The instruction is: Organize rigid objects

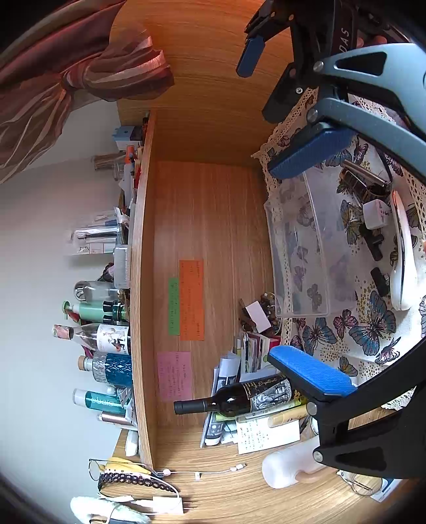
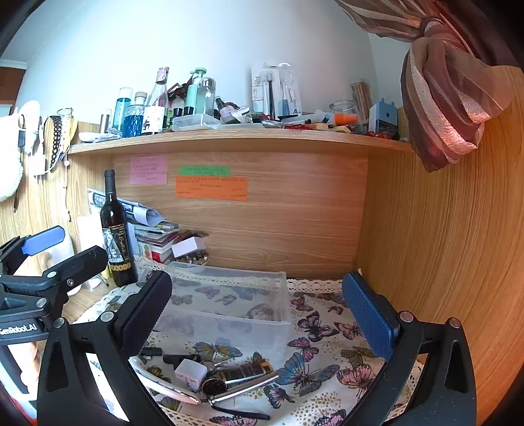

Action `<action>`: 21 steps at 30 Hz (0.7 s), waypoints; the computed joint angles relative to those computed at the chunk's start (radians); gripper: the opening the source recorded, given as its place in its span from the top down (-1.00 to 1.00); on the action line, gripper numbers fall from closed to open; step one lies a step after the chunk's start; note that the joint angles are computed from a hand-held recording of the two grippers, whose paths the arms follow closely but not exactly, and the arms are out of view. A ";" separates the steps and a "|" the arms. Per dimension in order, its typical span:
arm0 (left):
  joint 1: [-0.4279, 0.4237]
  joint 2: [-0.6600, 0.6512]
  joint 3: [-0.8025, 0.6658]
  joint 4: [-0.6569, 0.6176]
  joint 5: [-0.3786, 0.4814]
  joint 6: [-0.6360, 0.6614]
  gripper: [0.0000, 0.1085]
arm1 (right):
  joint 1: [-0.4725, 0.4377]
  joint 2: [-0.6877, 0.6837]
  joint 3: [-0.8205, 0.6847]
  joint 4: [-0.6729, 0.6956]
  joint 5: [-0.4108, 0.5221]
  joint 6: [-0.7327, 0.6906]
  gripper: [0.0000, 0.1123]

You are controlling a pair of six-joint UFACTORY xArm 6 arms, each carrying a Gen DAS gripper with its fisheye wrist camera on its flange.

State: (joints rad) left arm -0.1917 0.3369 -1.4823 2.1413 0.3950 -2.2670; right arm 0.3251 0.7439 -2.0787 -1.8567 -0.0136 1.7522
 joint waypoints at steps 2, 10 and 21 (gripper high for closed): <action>0.000 -0.001 0.001 0.005 -0.001 -0.006 -0.90 | 0.000 0.001 -0.004 -0.023 -0.001 0.022 -0.83; 0.003 -0.001 0.006 0.019 -0.002 -0.023 -0.90 | -0.001 0.006 -0.007 0.002 -0.003 -0.008 -0.83; 0.008 -0.006 0.016 0.038 -0.001 -0.049 -0.90 | -0.002 0.007 -0.004 0.052 0.004 -0.060 -0.83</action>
State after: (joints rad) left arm -0.1842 0.3310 -1.4668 2.1793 0.3944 -2.3157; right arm 0.3229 0.7510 -2.0824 -1.8052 -0.0096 1.6926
